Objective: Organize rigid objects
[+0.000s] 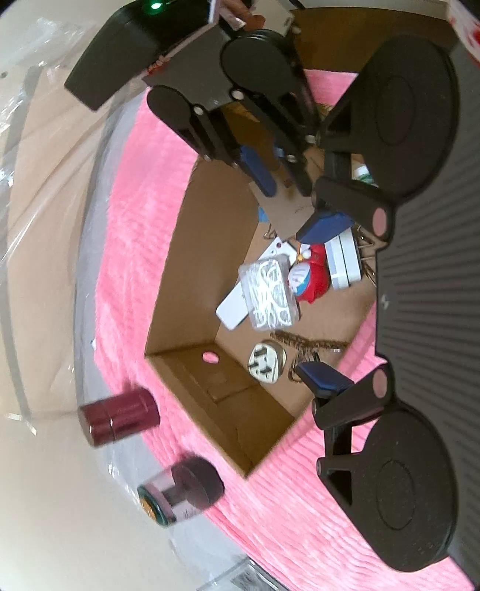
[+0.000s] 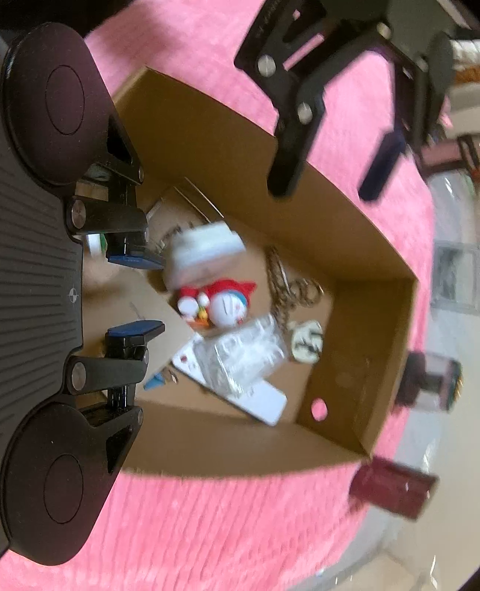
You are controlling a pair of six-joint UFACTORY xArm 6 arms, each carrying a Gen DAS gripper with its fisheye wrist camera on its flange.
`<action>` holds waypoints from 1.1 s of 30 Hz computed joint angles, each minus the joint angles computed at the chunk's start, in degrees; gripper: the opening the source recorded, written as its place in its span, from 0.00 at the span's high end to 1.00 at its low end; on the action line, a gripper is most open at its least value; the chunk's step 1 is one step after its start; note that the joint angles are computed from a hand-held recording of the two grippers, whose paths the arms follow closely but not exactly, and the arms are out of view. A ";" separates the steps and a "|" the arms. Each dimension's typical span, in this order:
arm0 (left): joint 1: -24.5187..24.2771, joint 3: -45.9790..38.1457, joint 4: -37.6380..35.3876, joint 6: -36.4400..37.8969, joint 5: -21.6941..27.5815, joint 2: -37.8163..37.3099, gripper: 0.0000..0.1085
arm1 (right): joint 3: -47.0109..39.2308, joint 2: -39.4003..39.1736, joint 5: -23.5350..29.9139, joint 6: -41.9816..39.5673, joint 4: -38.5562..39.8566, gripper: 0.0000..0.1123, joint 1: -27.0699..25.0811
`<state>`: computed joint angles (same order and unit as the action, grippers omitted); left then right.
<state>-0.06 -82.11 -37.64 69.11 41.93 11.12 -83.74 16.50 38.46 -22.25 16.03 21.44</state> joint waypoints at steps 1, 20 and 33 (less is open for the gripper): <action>0.37 0.69 -1.05 0.01 -0.31 -0.64 0.37 | 0.84 -0.64 -1.24 0.91 -0.09 0.75 -0.09; 4.38 26.23 -21.89 -0.39 -13.18 -24.50 0.22 | 28.04 -24.04 -24.86 15.42 4.37 0.46 2.53; 4.57 42.95 -18.52 -12.79 -18.28 -40.70 0.10 | 43.55 -37.19 -31.41 34.56 -6.92 0.34 4.98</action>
<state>4.51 -39.16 -56.16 56.31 23.64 -29.58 -40.19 -20.70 7.05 12.32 9.11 26.42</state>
